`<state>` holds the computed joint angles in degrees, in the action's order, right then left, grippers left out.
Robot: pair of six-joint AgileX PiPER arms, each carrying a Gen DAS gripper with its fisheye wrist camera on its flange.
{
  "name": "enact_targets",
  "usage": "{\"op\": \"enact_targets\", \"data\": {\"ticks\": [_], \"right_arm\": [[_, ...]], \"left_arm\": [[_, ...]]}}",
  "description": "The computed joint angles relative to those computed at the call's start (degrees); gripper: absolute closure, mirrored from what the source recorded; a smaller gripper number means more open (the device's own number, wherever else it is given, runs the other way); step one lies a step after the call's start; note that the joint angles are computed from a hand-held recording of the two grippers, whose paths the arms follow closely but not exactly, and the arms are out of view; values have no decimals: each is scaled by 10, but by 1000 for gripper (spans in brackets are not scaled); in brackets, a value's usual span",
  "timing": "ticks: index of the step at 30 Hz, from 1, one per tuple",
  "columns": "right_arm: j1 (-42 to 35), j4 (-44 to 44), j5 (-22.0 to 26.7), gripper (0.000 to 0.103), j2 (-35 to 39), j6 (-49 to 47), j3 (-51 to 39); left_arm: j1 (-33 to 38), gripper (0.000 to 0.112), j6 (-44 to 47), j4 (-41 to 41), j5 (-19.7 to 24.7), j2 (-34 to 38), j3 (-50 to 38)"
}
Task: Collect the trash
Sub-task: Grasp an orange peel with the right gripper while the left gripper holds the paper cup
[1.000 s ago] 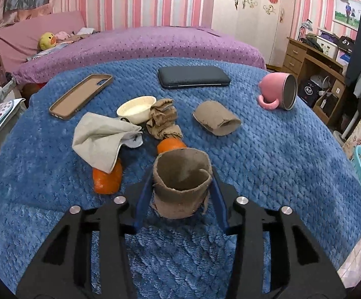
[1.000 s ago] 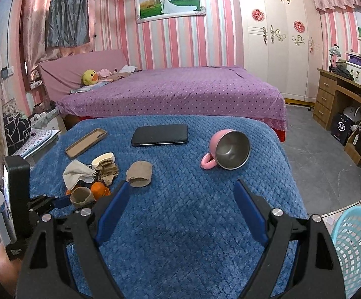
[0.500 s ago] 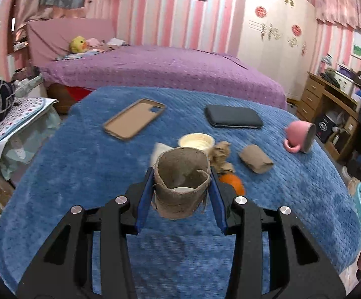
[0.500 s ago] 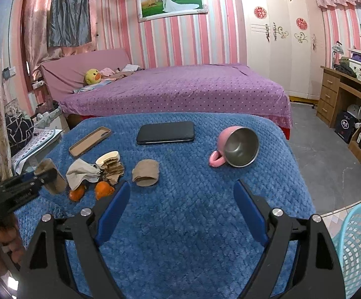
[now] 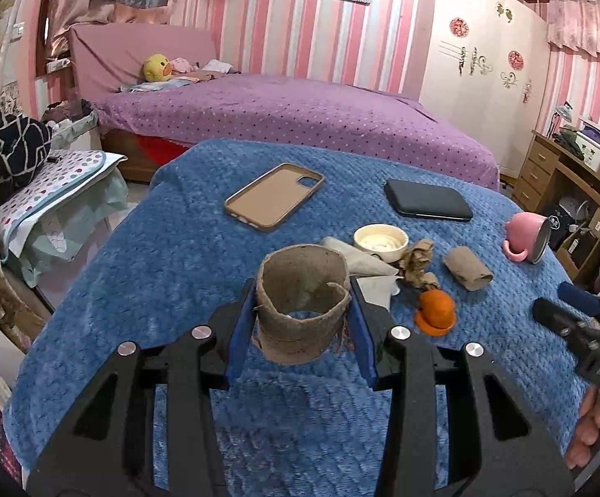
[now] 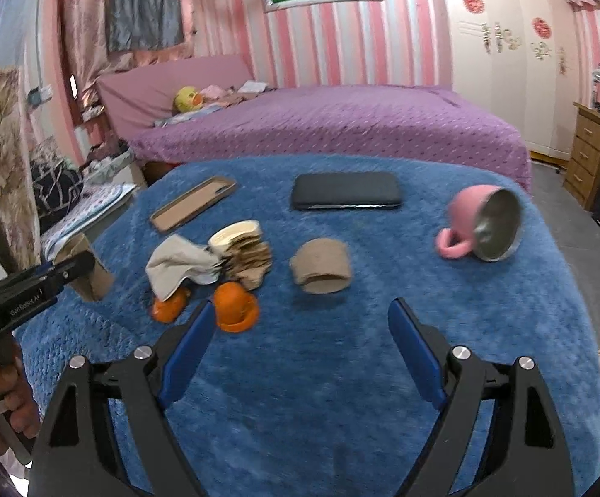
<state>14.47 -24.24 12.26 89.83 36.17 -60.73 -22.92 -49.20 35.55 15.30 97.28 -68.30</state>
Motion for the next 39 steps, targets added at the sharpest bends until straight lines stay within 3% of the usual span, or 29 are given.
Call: {"op": "enact_targets", "data": {"ticks": [3, 8, 11, 14, 16, 19, 25, 31, 39], "right_arm": [[21, 17, 7, 20, 47, -23, -41], [54, -49, 20, 21, 102, 36, -91], [62, -43, 30, 34, 127, 27, -117], [64, -11, 48, 53, 157, -6, -147], [64, 2, 62, 75, 174, -16, -163], [53, 31, 44, 81, 165, -32, -152], [40, -13, -20, 83, 95, 11, -89], [22, 63, -30, 83, 53, -54, -58], [7, 61, -42, 83, -10, -52, -9]], "left_arm": [[8, 71, 11, -12, -2, -1, 4], [22, 71, 32, -34, -10, -6, 12], [27, 71, 52, -53, -13, -7, 13], [29, 71, 66, -64, -14, -6, 13], [29, 71, 75, -70, -15, -6, 13], [32, 71, 84, -76, -18, -8, 15], [36, 71, 82, -78, -22, -15, 20], [22, 71, 55, -53, -19, -17, 17], [-1, 71, 9, -9, -18, -30, 16]]}}
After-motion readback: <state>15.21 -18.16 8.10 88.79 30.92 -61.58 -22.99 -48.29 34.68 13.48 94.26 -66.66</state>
